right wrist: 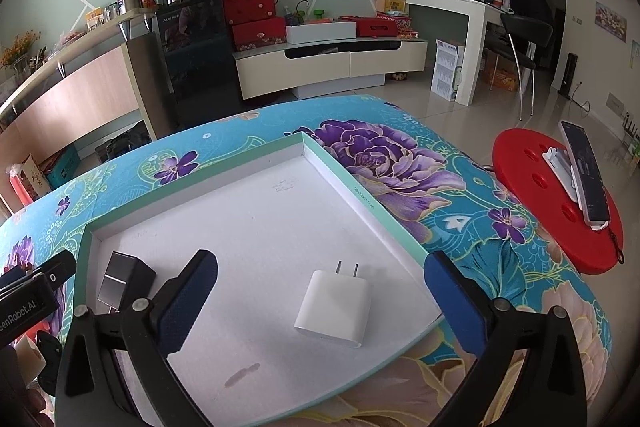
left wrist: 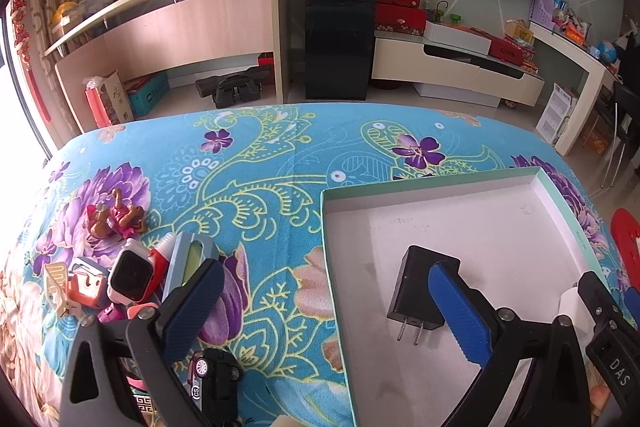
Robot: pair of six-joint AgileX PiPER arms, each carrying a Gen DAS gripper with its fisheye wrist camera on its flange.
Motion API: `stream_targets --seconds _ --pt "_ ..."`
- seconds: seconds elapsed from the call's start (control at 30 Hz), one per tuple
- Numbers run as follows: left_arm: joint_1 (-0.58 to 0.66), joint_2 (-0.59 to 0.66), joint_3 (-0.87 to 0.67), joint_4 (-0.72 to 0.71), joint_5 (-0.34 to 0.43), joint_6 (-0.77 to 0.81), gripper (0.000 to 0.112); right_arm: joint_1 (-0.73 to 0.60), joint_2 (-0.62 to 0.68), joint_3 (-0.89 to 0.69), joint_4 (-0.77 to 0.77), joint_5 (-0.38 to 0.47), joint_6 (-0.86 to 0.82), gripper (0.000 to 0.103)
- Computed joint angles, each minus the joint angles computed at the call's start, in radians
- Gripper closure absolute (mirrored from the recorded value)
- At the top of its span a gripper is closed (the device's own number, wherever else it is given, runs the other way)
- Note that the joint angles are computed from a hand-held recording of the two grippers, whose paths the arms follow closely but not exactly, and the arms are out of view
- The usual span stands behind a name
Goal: Organize rigid objects
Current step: 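Open both tools to drop the chargers into the white tray, then grasp the black toy car with the right tool while the left tool grasps the white holder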
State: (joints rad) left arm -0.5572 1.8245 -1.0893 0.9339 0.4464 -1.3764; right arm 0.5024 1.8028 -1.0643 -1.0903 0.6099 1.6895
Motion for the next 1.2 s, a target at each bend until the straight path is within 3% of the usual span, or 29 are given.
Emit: stream_targets --seconds 0.17,0.37,0.67,0.77,0.97,1.2 --pt "0.018 -0.03 0.031 -0.035 0.011 0.018 0.009 0.007 -0.01 -0.013 0.043 -0.007 -0.036 0.0" --pt "0.058 -0.146 0.117 0.038 0.011 -0.039 0.009 0.051 -0.035 -0.046 0.058 0.033 -0.076 0.0" --pt "0.155 -0.392 0.311 0.223 0.067 -0.187 0.009 0.133 -0.068 -0.095 0.005 -0.055 -0.053 0.0" --pt "0.235 -0.463 0.366 0.162 0.038 -0.127 0.009 0.142 -0.037 -0.142 0.086 -0.113 -0.145 0.0" --pt "0.402 -0.558 0.431 0.048 0.024 0.018 0.009 0.208 0.042 -0.259 0.209 -0.136 -0.308 0.0" --pt "0.613 -0.542 0.493 -0.206 -0.124 0.329 0.009 0.282 0.184 -0.447 0.497 -0.106 -0.635 0.0"
